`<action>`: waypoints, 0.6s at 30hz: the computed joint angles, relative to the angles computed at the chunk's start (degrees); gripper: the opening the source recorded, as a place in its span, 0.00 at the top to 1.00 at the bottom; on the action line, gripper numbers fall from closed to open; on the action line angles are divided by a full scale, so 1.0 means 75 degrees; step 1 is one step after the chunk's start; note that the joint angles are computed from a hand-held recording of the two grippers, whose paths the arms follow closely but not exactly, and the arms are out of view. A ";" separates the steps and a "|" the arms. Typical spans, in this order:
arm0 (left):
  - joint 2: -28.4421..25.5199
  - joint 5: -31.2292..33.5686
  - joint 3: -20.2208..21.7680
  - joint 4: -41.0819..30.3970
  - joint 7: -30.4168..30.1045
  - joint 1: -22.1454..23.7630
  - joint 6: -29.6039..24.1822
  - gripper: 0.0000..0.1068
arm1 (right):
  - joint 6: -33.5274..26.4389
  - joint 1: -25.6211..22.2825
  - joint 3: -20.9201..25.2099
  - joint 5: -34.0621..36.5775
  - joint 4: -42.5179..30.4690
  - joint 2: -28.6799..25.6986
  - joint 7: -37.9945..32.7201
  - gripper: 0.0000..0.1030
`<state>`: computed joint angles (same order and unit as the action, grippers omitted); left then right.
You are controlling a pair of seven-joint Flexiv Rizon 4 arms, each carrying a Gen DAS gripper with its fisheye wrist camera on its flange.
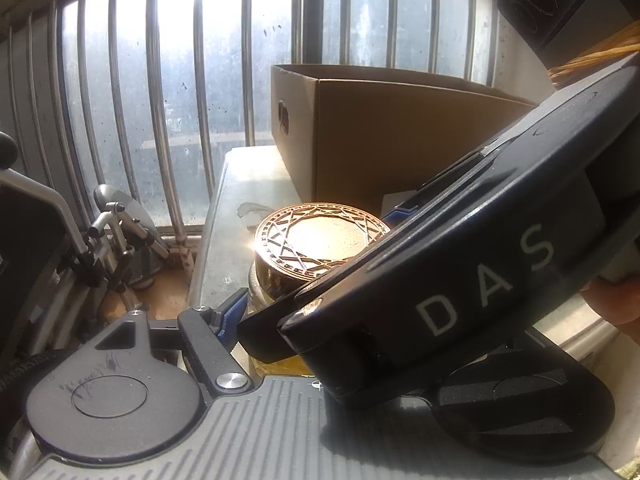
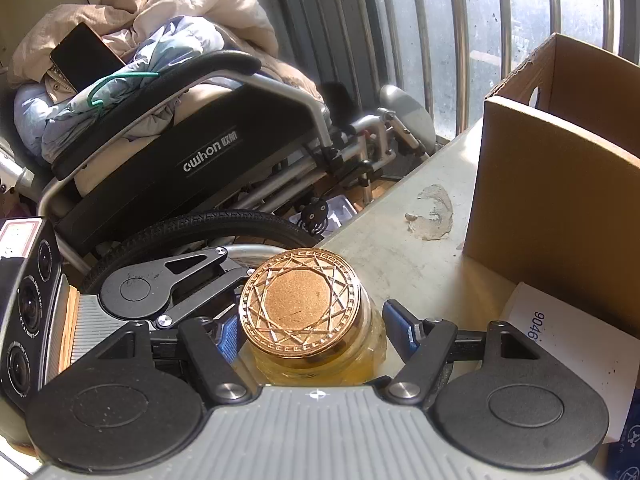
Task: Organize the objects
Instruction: 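Lift the jar with the right gripper and carry it over the cardboard box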
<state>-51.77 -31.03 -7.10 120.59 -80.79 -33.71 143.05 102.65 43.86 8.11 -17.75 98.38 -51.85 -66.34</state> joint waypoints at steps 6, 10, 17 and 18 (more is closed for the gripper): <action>0.0095 -0.0125 0.0028 0.0006 0.0019 -0.0104 0.0330 0.32 | 0.0411 0.0622 -0.0682 0.0359 0.0202 0.0246 -0.0061 0.28; 0.0171 -0.0156 0.0018 -0.0100 0.0186 -0.0126 0.0445 0.32 | 0.0692 0.0960 -0.1075 0.0705 0.0343 0.0423 -0.0189 0.28; 0.0251 -0.0010 0.0022 -0.0701 0.0755 -0.0042 0.0574 0.32 | 0.1129 0.1566 -0.1895 0.1524 0.0460 0.0764 -0.0736 0.28; 0.0251 0.0047 0.0021 -0.0818 0.0846 -0.0008 0.0579 0.32 | 0.1156 0.1640 -0.2031 0.1639 0.0446 0.0829 -0.0838 0.28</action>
<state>-49.89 -30.67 -6.94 114.45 -74.45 -33.77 147.39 111.32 56.16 -7.12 -5.46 101.72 -45.64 -72.63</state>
